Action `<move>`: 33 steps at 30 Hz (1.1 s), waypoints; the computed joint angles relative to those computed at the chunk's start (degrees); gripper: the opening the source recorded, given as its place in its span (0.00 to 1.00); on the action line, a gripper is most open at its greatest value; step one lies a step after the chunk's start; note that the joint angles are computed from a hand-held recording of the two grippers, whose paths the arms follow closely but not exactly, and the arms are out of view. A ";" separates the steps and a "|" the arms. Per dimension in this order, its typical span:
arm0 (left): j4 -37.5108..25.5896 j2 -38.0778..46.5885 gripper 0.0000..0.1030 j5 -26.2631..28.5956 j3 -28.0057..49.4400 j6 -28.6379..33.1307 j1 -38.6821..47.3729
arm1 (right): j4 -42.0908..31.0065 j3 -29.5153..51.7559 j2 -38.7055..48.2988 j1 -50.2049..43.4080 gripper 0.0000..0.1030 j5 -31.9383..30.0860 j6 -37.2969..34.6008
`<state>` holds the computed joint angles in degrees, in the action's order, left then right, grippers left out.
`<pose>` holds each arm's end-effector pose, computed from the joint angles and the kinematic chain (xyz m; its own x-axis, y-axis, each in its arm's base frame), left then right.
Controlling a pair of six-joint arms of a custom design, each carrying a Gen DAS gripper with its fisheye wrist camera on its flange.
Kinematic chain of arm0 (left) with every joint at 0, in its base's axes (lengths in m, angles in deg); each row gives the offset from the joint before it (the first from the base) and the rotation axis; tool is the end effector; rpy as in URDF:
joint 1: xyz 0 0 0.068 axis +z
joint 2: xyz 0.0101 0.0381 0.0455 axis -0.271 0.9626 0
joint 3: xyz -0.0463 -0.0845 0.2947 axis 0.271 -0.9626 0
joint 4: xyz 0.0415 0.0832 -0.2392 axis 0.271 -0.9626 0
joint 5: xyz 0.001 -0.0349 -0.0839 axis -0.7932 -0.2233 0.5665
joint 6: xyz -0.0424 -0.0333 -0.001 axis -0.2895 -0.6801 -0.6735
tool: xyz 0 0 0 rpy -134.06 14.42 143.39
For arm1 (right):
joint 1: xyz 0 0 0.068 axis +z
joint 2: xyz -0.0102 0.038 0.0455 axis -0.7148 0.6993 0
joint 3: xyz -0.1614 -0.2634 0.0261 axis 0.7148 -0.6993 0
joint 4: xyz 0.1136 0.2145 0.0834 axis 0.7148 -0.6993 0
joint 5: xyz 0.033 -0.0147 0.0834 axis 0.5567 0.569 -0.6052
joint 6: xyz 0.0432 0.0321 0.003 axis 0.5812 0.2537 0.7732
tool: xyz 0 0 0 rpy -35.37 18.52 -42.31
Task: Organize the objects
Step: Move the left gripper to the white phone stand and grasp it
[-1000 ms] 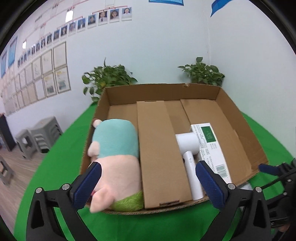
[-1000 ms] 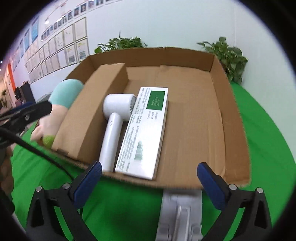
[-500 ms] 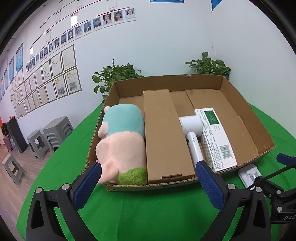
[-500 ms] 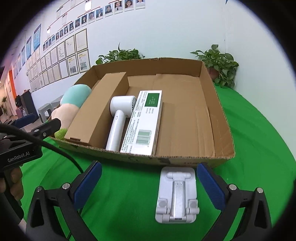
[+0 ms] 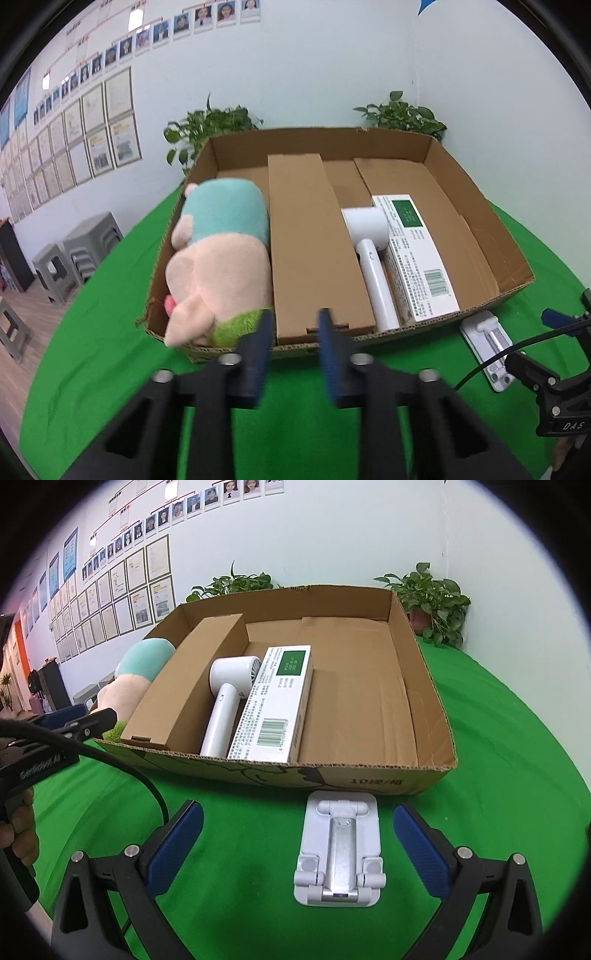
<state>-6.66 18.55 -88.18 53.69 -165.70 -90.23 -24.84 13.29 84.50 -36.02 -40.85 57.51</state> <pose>0.0885 -0.2127 0.1598 -0.5715 -0.1794 -0.8008 -0.3269 0.9448 0.0216 0.2418 0.0574 0.1498 -0.4749 -0.3865 -0.7906 -0.6764 0.7351 0.0469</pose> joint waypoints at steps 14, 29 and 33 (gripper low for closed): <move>8.67 0.53 0.94 0.57 -4.55 0.19 -4.65 | -5.38 2.51 8.98 -5.66 0.99 -1.02 -7.06; 17.36 -2.06 0.92 2.56 -9.83 0.91 -5.47 | -3.46 2.16 11.22 -2.47 0.65 5.70 -9.75; 21.46 -4.98 0.92 2.56 -10.89 6.34 -4.53 | -6.38 -0.77 8.04 -5.40 0.65 3.62 -14.08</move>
